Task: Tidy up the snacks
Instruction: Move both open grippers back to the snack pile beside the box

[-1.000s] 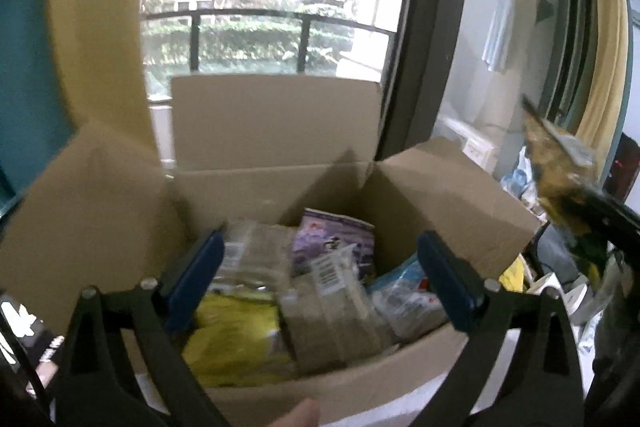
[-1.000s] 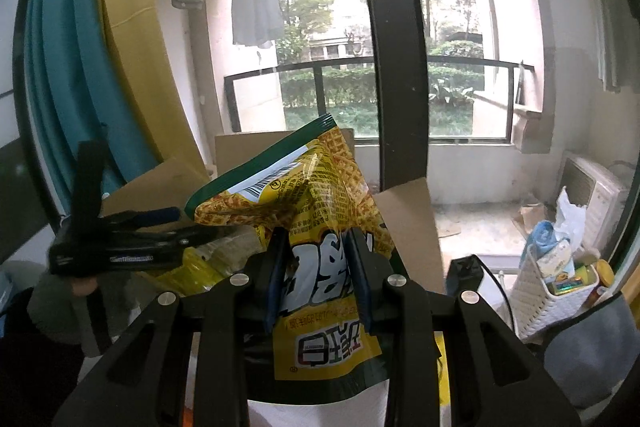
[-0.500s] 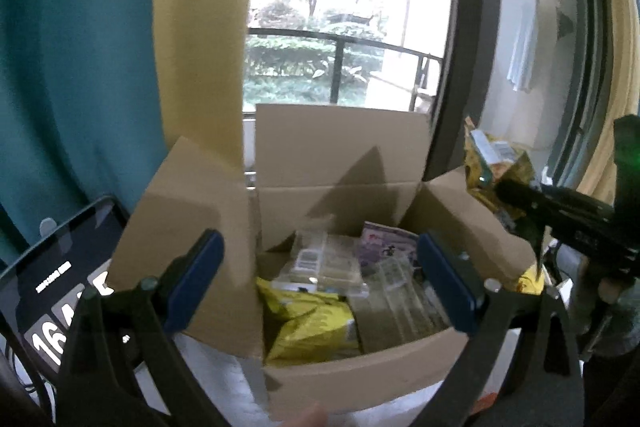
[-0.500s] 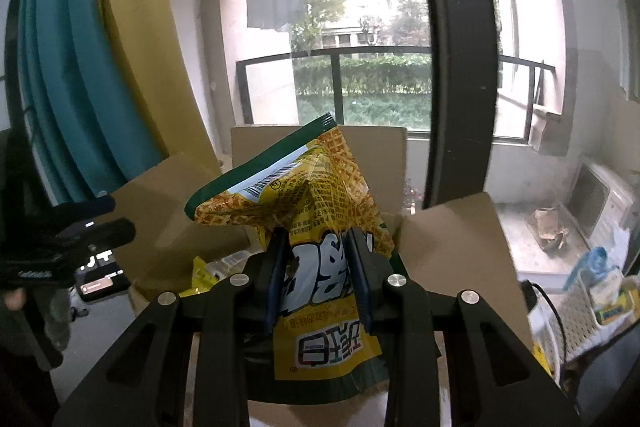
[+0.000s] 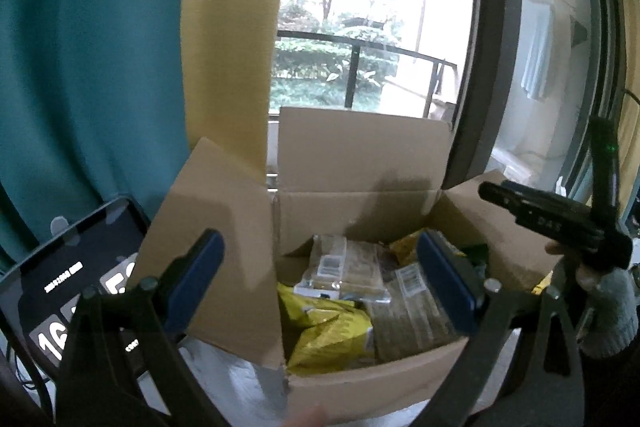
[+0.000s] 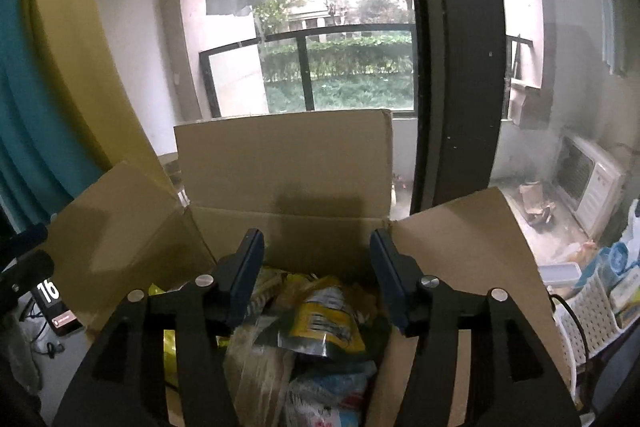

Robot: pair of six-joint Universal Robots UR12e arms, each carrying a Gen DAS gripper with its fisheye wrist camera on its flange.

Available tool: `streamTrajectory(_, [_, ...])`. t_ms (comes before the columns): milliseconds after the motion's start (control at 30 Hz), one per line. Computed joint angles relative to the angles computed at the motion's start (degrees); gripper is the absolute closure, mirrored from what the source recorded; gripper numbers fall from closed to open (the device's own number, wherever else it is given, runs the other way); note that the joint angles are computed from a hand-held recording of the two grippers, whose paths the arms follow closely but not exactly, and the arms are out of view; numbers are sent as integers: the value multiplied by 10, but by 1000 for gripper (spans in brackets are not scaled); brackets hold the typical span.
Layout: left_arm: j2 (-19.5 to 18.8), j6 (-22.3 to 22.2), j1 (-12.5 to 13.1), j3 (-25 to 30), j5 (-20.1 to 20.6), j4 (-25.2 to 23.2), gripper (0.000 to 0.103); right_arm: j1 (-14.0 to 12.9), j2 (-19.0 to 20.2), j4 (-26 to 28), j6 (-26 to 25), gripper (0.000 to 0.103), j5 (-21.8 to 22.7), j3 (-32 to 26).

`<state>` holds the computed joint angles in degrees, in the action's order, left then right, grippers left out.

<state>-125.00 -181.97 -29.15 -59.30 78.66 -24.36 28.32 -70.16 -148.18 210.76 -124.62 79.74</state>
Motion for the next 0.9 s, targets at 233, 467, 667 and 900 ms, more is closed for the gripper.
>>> streamTrajectory(233, [13,11,-3,-14,-11,9,5,16,-19,18,14,45,-3,17])
streamTrajectory(467, [34,26,-9,-42,-21,10,5,37,-41,28,34,45,-11,37])
streamTrajectory(667, [61,42,-13,-82,-31,17,5,59,-54,35,39,45,-5,49])
streamTrajectory(900, [93,36,-12,-132,-33,27,5,85,-63,39,45,45,-4,63])
